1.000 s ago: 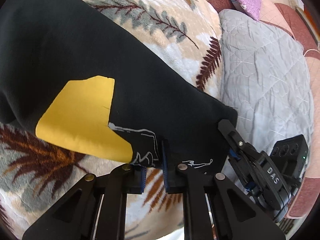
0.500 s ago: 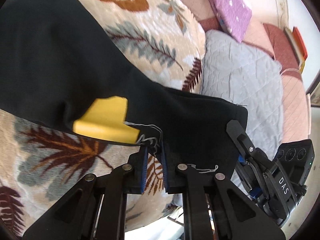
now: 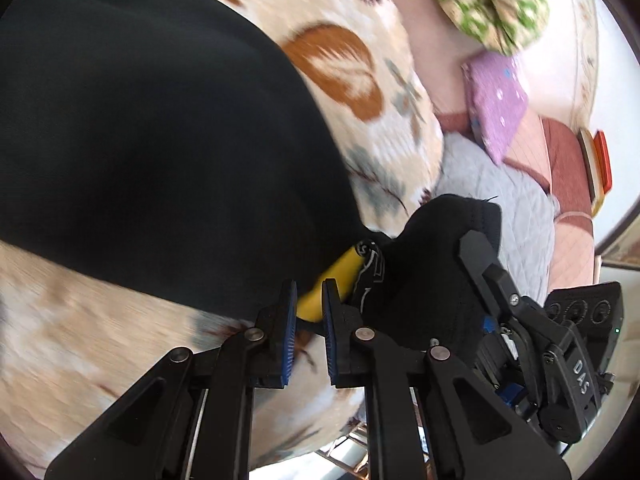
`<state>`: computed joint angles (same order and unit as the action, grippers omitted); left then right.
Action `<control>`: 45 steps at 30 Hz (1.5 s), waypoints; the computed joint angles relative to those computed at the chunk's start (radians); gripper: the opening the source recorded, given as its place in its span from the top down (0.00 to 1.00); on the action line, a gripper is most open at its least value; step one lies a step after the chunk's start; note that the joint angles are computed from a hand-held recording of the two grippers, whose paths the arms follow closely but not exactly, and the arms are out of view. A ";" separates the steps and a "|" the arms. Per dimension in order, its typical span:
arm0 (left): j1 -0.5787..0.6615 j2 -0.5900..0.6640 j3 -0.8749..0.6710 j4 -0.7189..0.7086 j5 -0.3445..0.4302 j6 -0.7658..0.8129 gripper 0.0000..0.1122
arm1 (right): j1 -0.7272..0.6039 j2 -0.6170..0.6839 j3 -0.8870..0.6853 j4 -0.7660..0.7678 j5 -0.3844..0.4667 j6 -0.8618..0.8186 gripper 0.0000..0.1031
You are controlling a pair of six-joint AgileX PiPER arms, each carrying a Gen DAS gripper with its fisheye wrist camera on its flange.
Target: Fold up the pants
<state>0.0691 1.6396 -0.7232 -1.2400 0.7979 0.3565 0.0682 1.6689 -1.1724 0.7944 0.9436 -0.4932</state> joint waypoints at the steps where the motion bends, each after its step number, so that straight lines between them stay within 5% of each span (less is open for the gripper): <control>1: 0.037 0.003 0.004 0.011 0.014 0.021 0.91 | 0.024 0.016 0.002 0.021 -0.011 0.003 0.85; 8: 0.212 0.039 -0.047 0.077 0.117 0.148 0.91 | 0.152 0.121 0.007 0.124 -0.076 0.014 0.85; 11: 0.205 0.095 -0.117 0.110 0.181 0.185 0.91 | 0.182 0.147 0.012 0.151 -0.097 0.014 0.85; 15: 0.153 0.106 -0.168 0.161 0.154 0.170 0.91 | 0.169 0.157 0.046 0.222 -0.088 -0.023 0.80; 20: 0.140 0.129 -0.193 0.163 0.177 0.194 0.91 | 0.114 0.029 0.163 0.344 -0.117 -0.141 0.77; 23: 0.117 0.128 -0.214 0.206 0.164 0.169 0.91 | 0.012 -0.042 0.268 0.499 -0.040 -0.283 0.52; 28: 0.157 0.128 -0.210 0.230 0.200 0.192 0.79 | 0.014 -0.008 0.261 0.511 -0.041 -0.244 0.53; 34: 0.120 0.140 -0.246 0.265 0.240 0.252 0.76 | -0.162 -0.242 0.523 0.604 -0.025 -0.408 0.50; 39: 0.083 0.088 -0.254 0.360 0.219 0.237 0.64 | -0.344 -0.008 0.663 0.749 0.146 -0.555 0.48; 42: 0.092 0.053 -0.235 0.357 0.208 0.274 0.47 | -0.333 0.133 0.685 0.857 0.176 -0.605 0.48; 45: 0.114 0.077 -0.228 0.276 0.244 0.339 0.43 | -0.303 0.216 0.693 0.926 0.200 -0.640 0.47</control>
<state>0.1830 1.7163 -0.9514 -0.9639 1.0417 0.6952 -0.2343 1.8852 -0.4789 1.7208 1.1433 -1.1335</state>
